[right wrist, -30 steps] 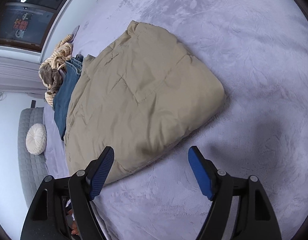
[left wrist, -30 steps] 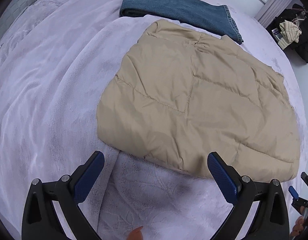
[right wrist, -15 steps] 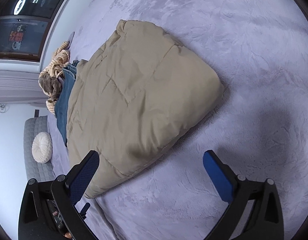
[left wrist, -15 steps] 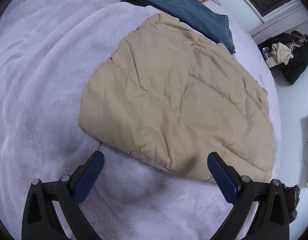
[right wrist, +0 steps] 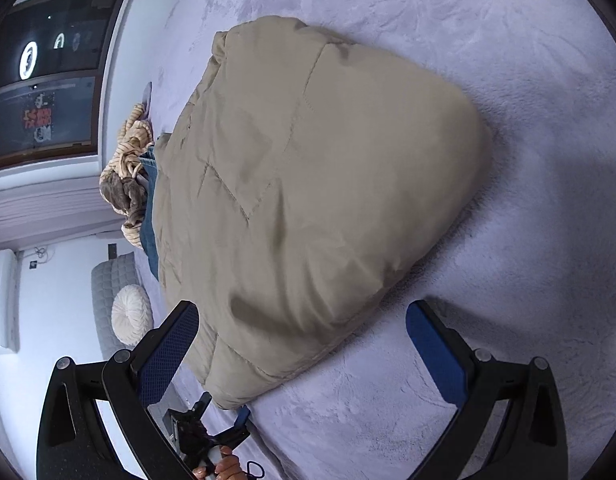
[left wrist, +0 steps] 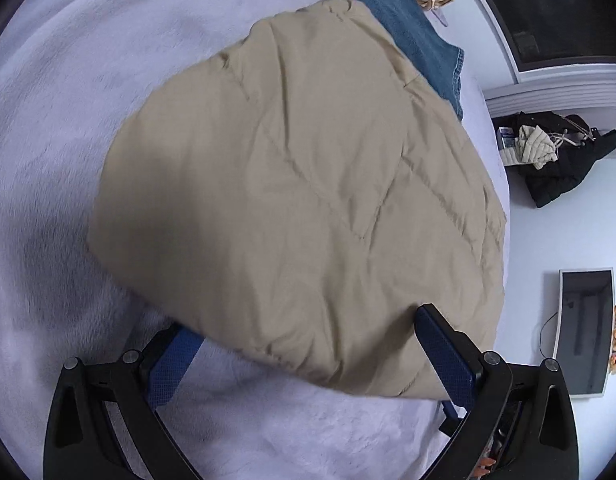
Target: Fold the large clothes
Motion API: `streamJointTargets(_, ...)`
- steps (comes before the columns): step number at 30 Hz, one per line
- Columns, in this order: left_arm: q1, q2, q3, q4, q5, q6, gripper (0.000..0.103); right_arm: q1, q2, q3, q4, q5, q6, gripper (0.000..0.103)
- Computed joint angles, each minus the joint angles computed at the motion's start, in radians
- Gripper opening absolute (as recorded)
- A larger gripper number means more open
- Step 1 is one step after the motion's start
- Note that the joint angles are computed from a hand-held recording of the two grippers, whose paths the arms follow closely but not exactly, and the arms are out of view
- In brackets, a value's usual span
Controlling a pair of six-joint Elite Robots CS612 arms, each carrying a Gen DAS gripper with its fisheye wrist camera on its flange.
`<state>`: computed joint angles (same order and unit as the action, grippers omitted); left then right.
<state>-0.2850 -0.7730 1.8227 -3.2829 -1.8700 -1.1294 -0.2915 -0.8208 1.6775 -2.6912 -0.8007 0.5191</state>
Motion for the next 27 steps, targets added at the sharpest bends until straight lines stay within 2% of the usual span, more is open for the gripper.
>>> streamJointTargets(3,0.008,0.017,-0.028,-0.010,0.024,-0.003,0.103,0.008,0.025,-0.024,-0.013,0.033,0.001,0.103)
streamJointTargets(7,0.011,0.041,-0.079,0.071,0.045,0.039,0.103,0.024,0.065,-0.074,0.004,0.058,-0.022,0.103)
streamJointTargets(11,0.006,0.055,-0.097,0.060,0.102,-0.013,0.103,0.036,0.094,-0.109,0.010,0.044,-0.012,0.103)
streamJointTargets(12,0.004,0.054,-0.098,0.061,0.120,-0.026,0.095,0.036,0.097,-0.111,0.004,0.045,-0.001,0.103)
streamJointTargets(13,0.002,0.052,-0.099,0.062,0.140,-0.029,0.073,0.035,0.097,-0.109,-0.004,0.051,0.012,0.103)
streamJointTargets(14,0.004,0.056,-0.099,0.037,0.136,-0.027,0.060,0.033,0.097,-0.105,-0.017,0.058,0.026,0.103)
streamJointTargets(15,0.007,0.059,-0.099,0.009,0.128,-0.029,0.038,0.032,0.096,-0.100,-0.035,0.061,0.047,0.102)
streamJointTargets(16,0.006,0.054,-0.097,0.008,0.140,-0.019,0.032,0.031,0.094,-0.094,-0.050,0.060,0.072,0.101)
streamJointTargets(17,0.004,0.047,-0.095,0.005,0.150,0.006,0.028,0.029,0.090,-0.087,-0.059,0.053,0.094,0.090)
streamJointTargets(18,-0.001,0.038,-0.094,0.016,0.168,0.041,0.026,0.027,0.090,-0.083,-0.068,0.055,0.118,0.068)
streamJointTargets(21,-0.017,0.005,-0.088,0.055,0.220,0.148,0.023,0.026,0.083,-0.073,-0.099,0.063,0.150,0.036)
streamJointTargets(24,-0.024,-0.024,-0.075,0.067,0.244,0.230,0.022,0.029,0.059,-0.059,-0.103,0.043,0.110,0.026)
streamJointTargets(27,-0.023,-0.048,-0.054,0.062,0.239,0.289,0.022,0.029,0.033,-0.037,-0.114,0.033,0.091,0.024)
